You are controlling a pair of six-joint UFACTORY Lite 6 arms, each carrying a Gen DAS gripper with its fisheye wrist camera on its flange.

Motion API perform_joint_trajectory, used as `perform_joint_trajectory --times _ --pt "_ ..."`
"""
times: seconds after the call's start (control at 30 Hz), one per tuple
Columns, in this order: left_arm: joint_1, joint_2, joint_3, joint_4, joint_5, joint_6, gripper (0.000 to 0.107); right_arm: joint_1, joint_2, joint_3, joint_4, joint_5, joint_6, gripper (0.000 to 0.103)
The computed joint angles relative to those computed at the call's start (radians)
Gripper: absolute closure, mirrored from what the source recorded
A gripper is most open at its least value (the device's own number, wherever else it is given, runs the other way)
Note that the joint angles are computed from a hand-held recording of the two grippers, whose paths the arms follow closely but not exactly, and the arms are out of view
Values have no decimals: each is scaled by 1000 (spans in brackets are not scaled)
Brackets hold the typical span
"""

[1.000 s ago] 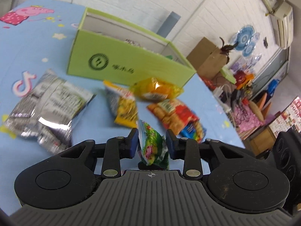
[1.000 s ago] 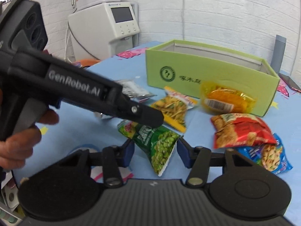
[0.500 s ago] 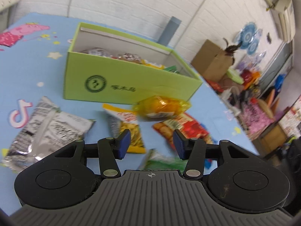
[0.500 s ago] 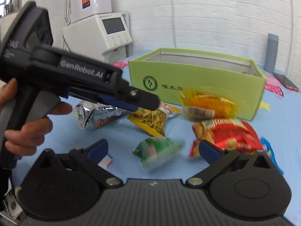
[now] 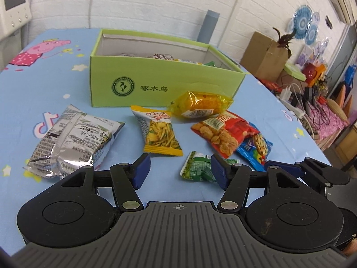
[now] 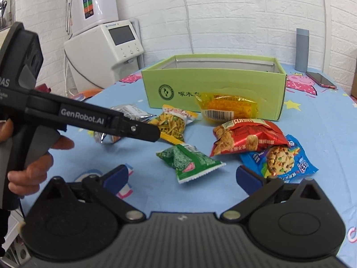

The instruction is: Organize snacks

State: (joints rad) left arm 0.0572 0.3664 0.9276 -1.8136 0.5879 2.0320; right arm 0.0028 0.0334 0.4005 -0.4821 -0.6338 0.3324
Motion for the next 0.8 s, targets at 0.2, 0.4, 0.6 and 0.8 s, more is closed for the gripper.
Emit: perform_joint_trajectory --times 0.2,0.4,0.6,0.8 --pt "28 -46 -57 -1 15 21 54 29 -64 -58 38 13 -18 1" --pt "205 -128 -122 37 130 51 46 39 -82 -60 62 6 -45 1" --pt "189 -95 -95 139 207 14 46 27 24 26 21 5 0 1" --pt "26 40 24 103 123 -26 46 -115 -20 25 42 36 -84 1"
